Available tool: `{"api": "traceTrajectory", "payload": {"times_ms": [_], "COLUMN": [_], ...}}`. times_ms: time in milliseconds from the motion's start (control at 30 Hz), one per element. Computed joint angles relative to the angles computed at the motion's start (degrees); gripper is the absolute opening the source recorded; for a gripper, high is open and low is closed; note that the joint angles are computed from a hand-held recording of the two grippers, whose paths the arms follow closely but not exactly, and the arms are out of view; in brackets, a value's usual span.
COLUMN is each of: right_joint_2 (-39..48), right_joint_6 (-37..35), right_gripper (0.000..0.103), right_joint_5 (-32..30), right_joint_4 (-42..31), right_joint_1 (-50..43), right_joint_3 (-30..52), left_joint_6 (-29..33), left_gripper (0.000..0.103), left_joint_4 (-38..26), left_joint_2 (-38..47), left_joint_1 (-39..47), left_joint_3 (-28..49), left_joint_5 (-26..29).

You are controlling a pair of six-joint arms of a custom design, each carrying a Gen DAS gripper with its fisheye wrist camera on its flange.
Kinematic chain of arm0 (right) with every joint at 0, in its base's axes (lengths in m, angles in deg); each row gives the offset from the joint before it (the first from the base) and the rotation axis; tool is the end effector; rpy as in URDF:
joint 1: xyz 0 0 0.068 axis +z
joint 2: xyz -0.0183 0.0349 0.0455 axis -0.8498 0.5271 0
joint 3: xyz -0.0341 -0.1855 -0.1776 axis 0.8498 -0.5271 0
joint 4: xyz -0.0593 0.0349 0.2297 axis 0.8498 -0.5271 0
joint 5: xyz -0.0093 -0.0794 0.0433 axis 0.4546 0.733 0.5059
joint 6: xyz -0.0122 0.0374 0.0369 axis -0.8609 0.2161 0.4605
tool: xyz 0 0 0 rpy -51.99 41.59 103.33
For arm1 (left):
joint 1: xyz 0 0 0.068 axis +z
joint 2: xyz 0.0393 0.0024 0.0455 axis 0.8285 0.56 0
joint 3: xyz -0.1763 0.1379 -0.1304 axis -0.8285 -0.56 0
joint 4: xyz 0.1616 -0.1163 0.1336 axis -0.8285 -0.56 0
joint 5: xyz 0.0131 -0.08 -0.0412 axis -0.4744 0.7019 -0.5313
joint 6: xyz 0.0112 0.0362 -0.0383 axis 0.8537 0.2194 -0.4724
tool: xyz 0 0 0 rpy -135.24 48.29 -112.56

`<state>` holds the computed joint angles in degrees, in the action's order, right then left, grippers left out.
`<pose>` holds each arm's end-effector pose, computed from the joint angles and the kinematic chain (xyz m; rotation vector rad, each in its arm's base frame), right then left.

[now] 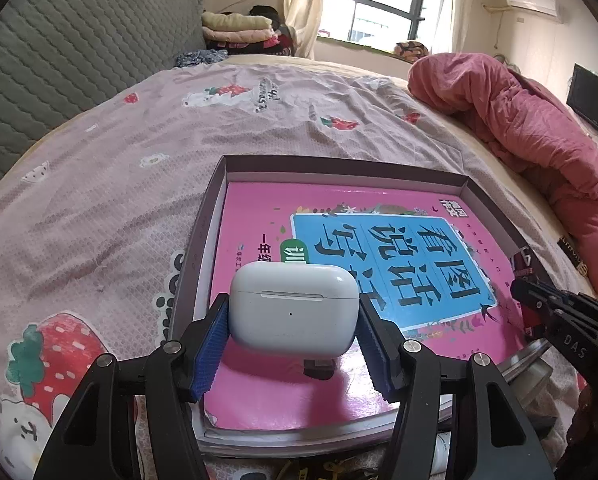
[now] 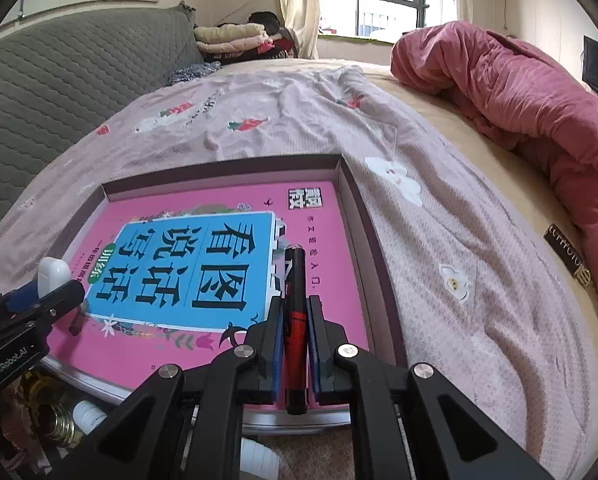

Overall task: Organize rigid objects
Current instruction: 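Lift both held items and carry them over the pink workbook in the tray, then lower the red lighter into the tray and open the right tool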

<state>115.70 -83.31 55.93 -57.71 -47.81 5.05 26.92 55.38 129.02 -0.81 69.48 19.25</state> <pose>0.2211 0.0416 0.1879 -0.2358 2.3993 0.1202 0.1881 -0.2482 0.1772 -0.2227 2.3465 -0.0711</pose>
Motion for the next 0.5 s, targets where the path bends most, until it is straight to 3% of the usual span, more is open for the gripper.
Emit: {"api": "traceTrajectory", "payload": {"times_ms": [500], "right_joint_2": [1.3], "right_joint_6": [0.1], "right_gripper": [0.011], "right_joint_5": [3.6], "right_joint_4": [-2.0], "right_joint_1": [1.5], "right_joint_3": [0.5], "left_joint_6": [1.3], "left_gripper": [0.062], "left_joint_4": [0.5], "left_joint_2": [0.7], "left_joint_1": [0.6], "left_joint_3": [-0.1], "left_joint_5": [1.2]}}
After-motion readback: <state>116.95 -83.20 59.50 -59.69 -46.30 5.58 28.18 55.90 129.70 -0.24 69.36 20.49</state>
